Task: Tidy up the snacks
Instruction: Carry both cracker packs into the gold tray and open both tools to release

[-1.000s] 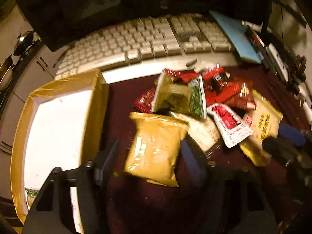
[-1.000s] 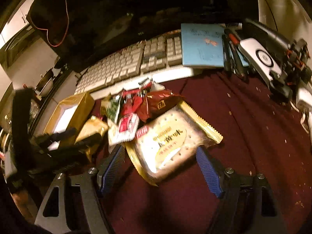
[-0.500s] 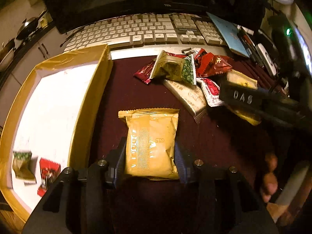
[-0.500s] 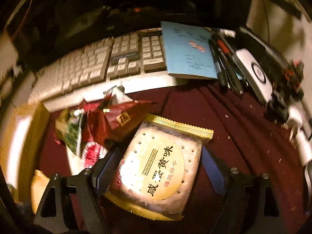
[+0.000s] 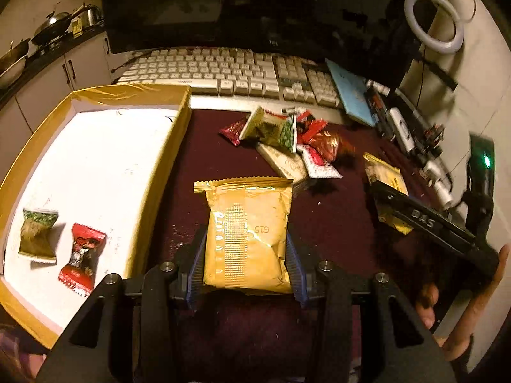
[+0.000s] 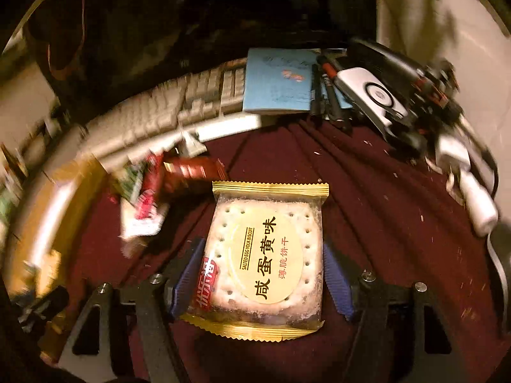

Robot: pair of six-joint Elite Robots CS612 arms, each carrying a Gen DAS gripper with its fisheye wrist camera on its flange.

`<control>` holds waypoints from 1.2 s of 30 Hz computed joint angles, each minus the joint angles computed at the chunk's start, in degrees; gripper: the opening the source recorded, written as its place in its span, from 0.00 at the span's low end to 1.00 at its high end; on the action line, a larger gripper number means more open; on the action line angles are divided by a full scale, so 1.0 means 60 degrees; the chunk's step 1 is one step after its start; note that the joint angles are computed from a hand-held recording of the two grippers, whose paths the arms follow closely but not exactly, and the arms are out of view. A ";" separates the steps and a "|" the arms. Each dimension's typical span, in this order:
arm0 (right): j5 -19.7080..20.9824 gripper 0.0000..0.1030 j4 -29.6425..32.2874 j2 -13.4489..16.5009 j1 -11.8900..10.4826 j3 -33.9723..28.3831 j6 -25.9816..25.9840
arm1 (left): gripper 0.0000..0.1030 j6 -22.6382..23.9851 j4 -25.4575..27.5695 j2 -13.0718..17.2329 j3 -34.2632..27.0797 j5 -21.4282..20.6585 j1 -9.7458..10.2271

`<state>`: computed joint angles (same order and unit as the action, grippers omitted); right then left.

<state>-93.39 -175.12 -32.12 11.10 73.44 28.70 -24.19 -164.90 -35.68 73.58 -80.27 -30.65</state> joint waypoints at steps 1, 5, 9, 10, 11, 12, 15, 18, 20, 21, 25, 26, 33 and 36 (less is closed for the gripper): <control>0.0015 0.69 -0.0274 -0.0031 -0.0008 0.0075 0.0134 | 0.42 -0.0098 -0.0194 -0.0069 0.0124 -0.0081 0.0014; 0.0316 0.69 -0.1762 -0.0238 0.0107 0.0462 -0.0148 | 0.42 -0.0566 -0.1108 -0.0326 0.0616 -0.0371 0.0103; 0.1495 0.69 -0.2751 -0.0245 0.0238 0.0276 -0.0889 | 0.42 -0.0915 -0.1536 -0.0534 0.0899 -0.0122 0.0145; 0.1769 0.69 -0.2801 -0.0249 0.0268 0.0227 -0.1038 | 0.42 -0.1037 -0.1663 -0.0608 0.0988 0.0050 0.0167; 0.2121 0.69 -0.2769 -0.0174 0.0298 0.0018 -0.1192 | 0.42 -0.1096 -0.1720 -0.0654 0.1036 0.0172 0.0195; 0.2631 0.69 -0.2659 -0.0078 0.0327 -0.0255 -0.1344 | 0.42 -0.1149 -0.1725 -0.0710 0.1084 0.0322 0.0222; 0.3984 0.69 -0.1923 0.0225 0.0359 -0.1048 -0.1585 | 0.42 -0.1375 -0.1611 -0.0856 0.1189 0.0883 0.0348; 0.4709 0.69 -0.0859 0.0633 0.0493 -0.2047 -0.1951 | 0.42 -0.1526 -0.1460 -0.0945 0.1249 0.1282 0.0537; 0.5012 0.69 -0.0119 0.0918 0.0592 -0.2717 -0.2204 | 0.42 -0.1561 -0.1310 -0.0939 0.1211 0.1557 0.0624; 0.5172 0.69 0.0323 0.1090 0.0641 -0.3109 -0.2300 | 0.42 -0.1595 -0.1237 -0.0929 0.1200 0.1639 0.0666; 0.5200 0.69 0.1936 0.1751 0.0873 -0.4513 -0.2669 | 0.42 -0.1583 -0.1026 -0.0797 0.1003 0.1453 0.0940; 0.5009 0.69 0.2422 0.1931 0.0952 -0.4920 -0.2817 | 0.42 -0.1486 -0.0899 -0.0718 0.0881 0.1366 0.1030; 0.4397 0.69 0.4177 0.2975 0.1273 -0.7093 -0.3363 | 0.42 -0.1301 0.0322 -0.0319 0.0144 0.1002 0.1386; 0.3954 0.69 0.4637 0.3366 0.1386 -0.7838 -0.3600 | 0.42 -0.1469 0.0980 -0.0159 -0.0143 0.0918 0.1491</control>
